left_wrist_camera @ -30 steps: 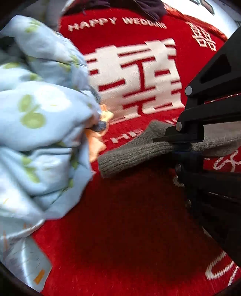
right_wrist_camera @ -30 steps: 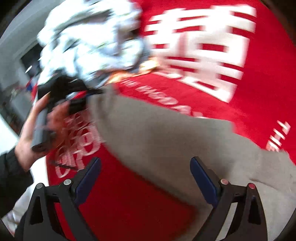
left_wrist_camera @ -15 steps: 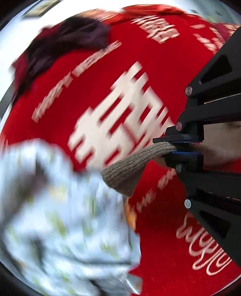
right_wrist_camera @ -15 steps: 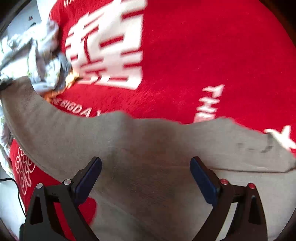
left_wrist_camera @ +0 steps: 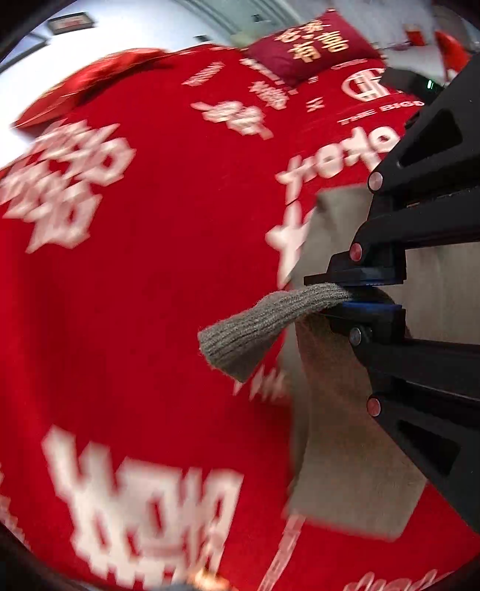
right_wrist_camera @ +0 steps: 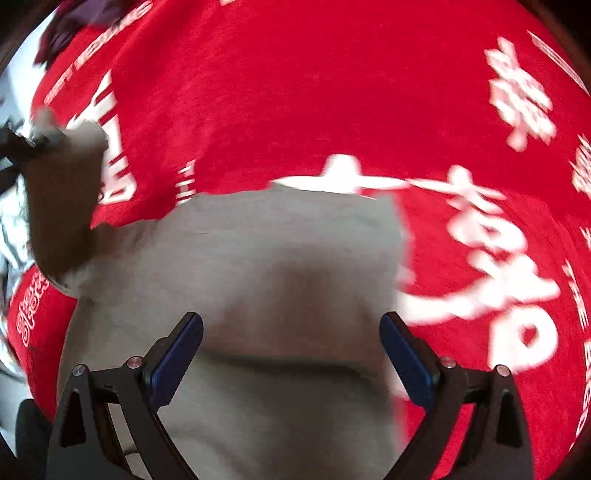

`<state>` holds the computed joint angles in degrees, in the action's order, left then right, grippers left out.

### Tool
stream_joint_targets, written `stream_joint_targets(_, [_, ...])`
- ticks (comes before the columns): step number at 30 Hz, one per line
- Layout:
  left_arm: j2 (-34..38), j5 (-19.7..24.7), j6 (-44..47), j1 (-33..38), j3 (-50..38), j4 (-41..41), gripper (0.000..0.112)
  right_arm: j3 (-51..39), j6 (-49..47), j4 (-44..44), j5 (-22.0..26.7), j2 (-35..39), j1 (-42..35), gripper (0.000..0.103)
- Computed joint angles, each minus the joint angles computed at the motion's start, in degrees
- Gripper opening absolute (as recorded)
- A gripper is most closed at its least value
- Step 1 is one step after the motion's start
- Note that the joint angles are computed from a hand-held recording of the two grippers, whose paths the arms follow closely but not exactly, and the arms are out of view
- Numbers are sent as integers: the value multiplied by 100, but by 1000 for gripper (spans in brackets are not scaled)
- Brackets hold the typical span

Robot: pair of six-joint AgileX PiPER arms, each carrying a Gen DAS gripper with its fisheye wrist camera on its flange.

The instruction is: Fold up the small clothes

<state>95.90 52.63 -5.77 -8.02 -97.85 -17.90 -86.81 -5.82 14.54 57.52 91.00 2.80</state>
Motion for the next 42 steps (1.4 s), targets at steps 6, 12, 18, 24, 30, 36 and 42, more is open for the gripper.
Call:
stream_joint_targets(6, [1376,-253,-1470,-1681,-467,979,7,772,-1041,560,-99,-449,-1207,98])
stream_joint_targets(12, [1997,-69,-2092,-2226,-937,1522,7,1183,-1820,1201,-78,-531,-2103,98])
stream_joint_targets(18, [2050,285,-2044,-2380,-1411,1849,7,1411,-2089,1658,-90,-624,-2462,98])
stream_joint_targets(24, [2148,223,-1938,-2402,-1331,1593,7,1483,-2085,1665,-141,-646,-2436,97])
stream_joint_targets(30, [2470,905,-1627,-2527,-1921,1773,7,1455,-2155,1744,-78,-608,-2530,97])
stream_joint_targets(36, [1651,652,-1159,-2330,-1257,1082,16,1367,-2355,2008,20,-611,-2682,98])
stream_joint_targets(42, [385,-573,-697,-1910,99,436,88,1097,-2225,2185,60,-591,-2680,98])
